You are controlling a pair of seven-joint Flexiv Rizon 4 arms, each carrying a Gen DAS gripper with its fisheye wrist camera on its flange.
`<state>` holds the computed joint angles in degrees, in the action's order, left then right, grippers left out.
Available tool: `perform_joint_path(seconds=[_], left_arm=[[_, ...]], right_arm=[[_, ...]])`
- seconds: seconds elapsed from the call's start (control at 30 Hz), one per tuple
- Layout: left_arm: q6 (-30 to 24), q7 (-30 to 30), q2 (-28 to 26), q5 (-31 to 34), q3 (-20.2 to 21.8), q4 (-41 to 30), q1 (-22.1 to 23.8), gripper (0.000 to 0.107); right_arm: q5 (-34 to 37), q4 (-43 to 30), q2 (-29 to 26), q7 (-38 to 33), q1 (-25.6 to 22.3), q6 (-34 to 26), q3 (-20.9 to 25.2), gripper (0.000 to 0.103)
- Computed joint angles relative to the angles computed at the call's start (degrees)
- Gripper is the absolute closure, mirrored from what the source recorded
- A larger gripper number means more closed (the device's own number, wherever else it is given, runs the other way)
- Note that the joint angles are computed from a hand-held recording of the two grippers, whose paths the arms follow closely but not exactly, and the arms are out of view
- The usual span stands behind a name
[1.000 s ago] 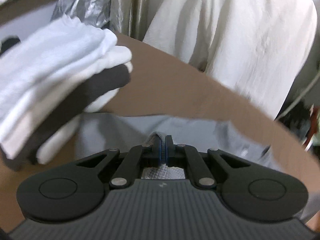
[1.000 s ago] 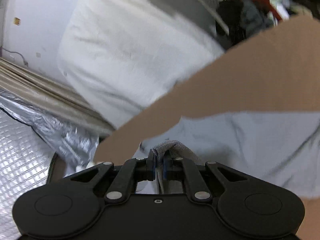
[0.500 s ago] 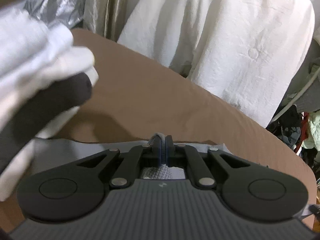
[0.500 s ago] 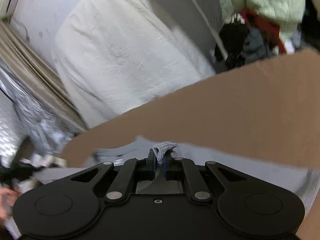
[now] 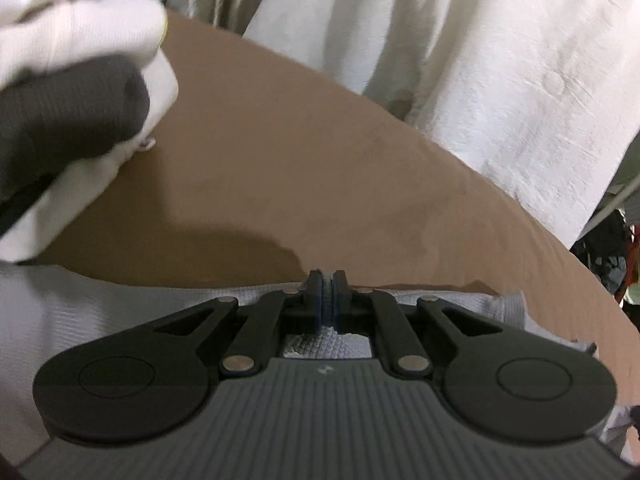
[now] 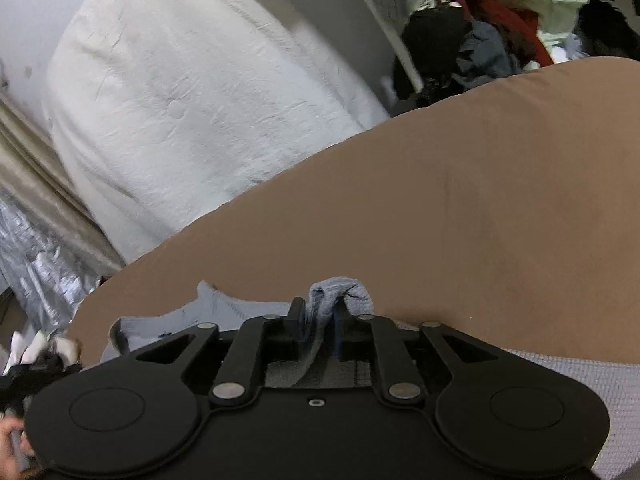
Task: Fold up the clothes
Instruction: 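Lift the hem with both grippers and fold it toward the collar, then open both grippers and release the folded hem onto the shirt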
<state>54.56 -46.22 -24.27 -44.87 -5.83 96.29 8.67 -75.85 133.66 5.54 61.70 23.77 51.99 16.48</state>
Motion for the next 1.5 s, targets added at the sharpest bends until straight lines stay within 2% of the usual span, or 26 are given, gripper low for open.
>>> perform_joint_path(seconds=[0.03,0.1,0.13,0.2,0.23,0.33,0.4,0.53,0.6,0.63,0.67,0.7,0.73,0.77,0.83,0.87,1.0,1.13,1.2,1.27,1.37,1.43,1.47,1.5], left_arm=[[0.09,0.33,-0.21,0.38,0.02,-0.15,-0.07,0.101],[0.74,1.76,-0.45,0.97,-0.16,-0.3,-0.14,0.1],[1.28,2.86,-0.48,1.14,-0.34,-0.32,-0.15,0.099],[5.57,4.88,-0.05,-1.01,-1.34,0.57,-0.36,0.099],[6.36,6.75,0.48,-3.97,-2.67,1.12,0.39,0.097],[5.07,12.38,2.86,-12.51,-4.91,2.5,1.61,0.08],[1.01,17.82,5.66,-14.64,-4.54,4.23,1.48,0.067],[-2.87,30.84,12.01,-15.59,-2.26,10.58,-0.99,0.062],[-8.59,33.23,14.04,-15.91,-0.54,12.46,-1.36,0.059],[-13.73,33.34,14.6,-14.96,0.47,12.55,-1.17,0.059],[-22.02,33.35,14.59,-12.78,1.3,11.7,0.1,0.059],[-26.58,33.46,14.58,-10.78,2.71,11.3,-0.22,0.058],[-30.32,33.62,14.69,-8.85,3.18,11.16,0.03,0.058],[-30.34,34.02,15.17,-7.18,4.26,11.86,-1.32,0.058],[-28.28,35.76,15.91,-3.31,5.06,13.36,-3.41,0.058],[-26.38,36.21,16.2,-1.8,5.27,14.11,-4.4,0.058],[-14.67,32.8,14.05,4.37,5.05,15.28,-7.89,0.056],[-3.75,37.46,14.49,3.45,3.34,18.37,-10.11,0.053],[0.65,34.0,13.27,4.83,2.76,17.63,-11.47,0.052],[2.74,24.96,11.13,9.21,3.07,15.13,-12.64,0.049],[1.75,15.93,9.46,16.68,3.57,11.36,-13.4,0.048],[7.46,18.09,9.56,15.8,1.85,12.23,-13.05,0.048],[11.49,19.64,9.35,14.46,0.74,12.92,-12.9,0.049],[13.12,20.09,8.92,13.25,-0.08,12.65,-12.53,0.049]], right_arm=[[-0.98,0.43,0.81,-0.32,-0.03,-0.23,0.17,0.079],[-1.74,1.55,3.11,0.76,0.21,-3.32,1.49,0.063],[-1.67,2.13,4.39,2.19,0.47,-5.92,2.51,0.061],[-2.38,3.27,6.53,7.34,0.9,-10.62,4.24,0.06],[-2.86,3.78,7.26,8.8,1.03,-11.09,4.39,0.06],[-0.32,3.81,7.66,5.03,1.67,-9.85,4.13,0.06],[2.15,3.04,6.86,1.59,2.22,-9.51,4.37,0.06],[5.81,0.42,3.39,-8.09,3.08,-5.86,3.39,0.06],[6.62,-1.13,1.73,-13.9,3.5,-4.66,3.0,0.06],[5.43,-1.57,1.15,-15.31,3.41,-2.63,2.45,0.06],[3.65,-1.93,0.65,-16.09,3.14,-0.16,1.8,0.06],[0.47,-2.14,0.33,-15.44,2.55,3.18,0.89,0.06],[-3.97,-2.41,-0.06,-13.53,1.67,7.37,-0.29,0.06],[-10.3,-2.9,-0.57,-9.36,0.46,12.33,-1.82,0.06],[-19.56,-4.76,-2.03,-2.73,-1.01,18.2,-3.68,0.059],[-19.82,-5.76,-3.29,-3.7,-1.0,19.19,-3.75,0.059],[-3.85,-8.89,-8.67,-24.58,2.66,13.92,-1.14,0.059],[1.4,-11.74,-13.04,-36.03,6.35,11.23,-1.57,0.059],[7.31,-14.07,-14.82,-42.07,9.22,4.53,-1.14,0.059],[8.05,-15.69,-16.45,-43.41,10.83,1.22,-2.4,0.059],[3.82,-14.85,-16.81,-37.49,11.71,-1.05,-4.33,0.06],[2.2,-14.16,-15.97,-33.22,11.68,-2.46,-4.55,0.061],[3.47,-14.45,-15.79,-34.88,12.18,-5.69,-4.05,0.06],[4.89,-14.86,-15.7,-36.86,12.8,-9.29,-3.53,0.06]])
